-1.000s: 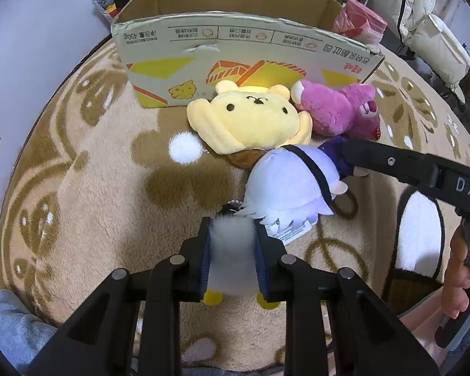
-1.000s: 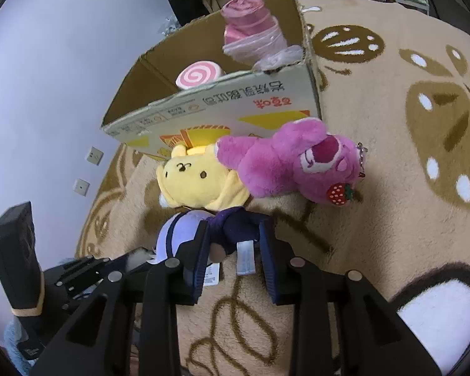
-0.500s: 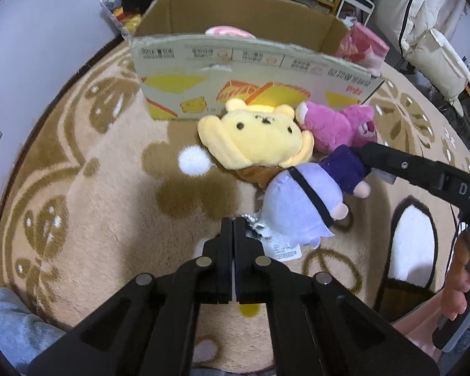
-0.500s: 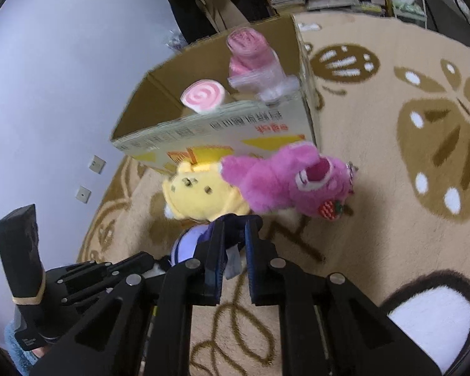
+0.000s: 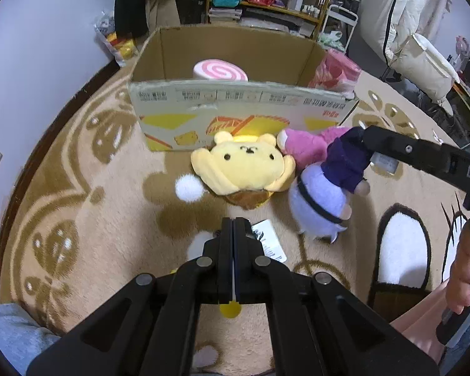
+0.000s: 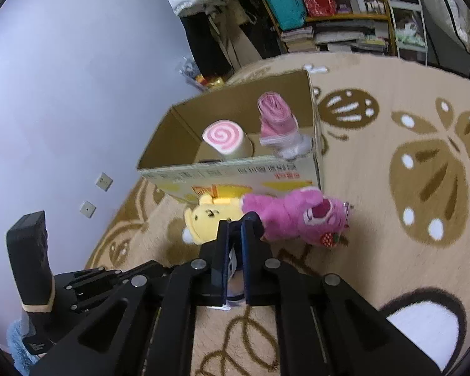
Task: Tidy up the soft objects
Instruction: 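Lift the white-purple plush with the right tool toward the box, then lower the white-purple plush into the box and open the right tool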
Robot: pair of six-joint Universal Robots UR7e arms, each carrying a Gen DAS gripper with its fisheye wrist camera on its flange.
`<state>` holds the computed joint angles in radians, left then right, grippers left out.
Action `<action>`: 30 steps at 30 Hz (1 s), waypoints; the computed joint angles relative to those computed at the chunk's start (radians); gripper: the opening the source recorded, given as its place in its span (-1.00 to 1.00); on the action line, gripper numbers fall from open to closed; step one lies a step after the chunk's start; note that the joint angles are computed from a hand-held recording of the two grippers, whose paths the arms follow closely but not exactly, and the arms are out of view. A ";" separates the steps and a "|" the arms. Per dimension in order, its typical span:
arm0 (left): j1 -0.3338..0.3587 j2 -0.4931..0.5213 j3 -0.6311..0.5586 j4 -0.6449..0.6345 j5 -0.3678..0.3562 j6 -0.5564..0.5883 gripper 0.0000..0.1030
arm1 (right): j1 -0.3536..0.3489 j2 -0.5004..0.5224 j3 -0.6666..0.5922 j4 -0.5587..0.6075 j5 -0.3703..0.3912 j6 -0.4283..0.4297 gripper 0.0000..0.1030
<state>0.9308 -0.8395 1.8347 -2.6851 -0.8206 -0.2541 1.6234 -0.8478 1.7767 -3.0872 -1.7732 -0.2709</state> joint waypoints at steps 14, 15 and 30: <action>-0.062 -0.032 -0.023 -0.160 0.088 0.127 -1.00 | 0.052 -0.052 -0.006 -0.068 0.056 -0.050 -0.87; -0.066 -0.030 -0.034 -0.172 0.094 0.143 -1.00 | 0.056 -0.055 -0.007 -0.072 0.056 -0.054 -0.87; -0.069 0.111 -0.342 -0.299 0.176 0.428 -1.00 | 0.115 0.032 -0.233 -0.010 0.031 -0.123 -0.88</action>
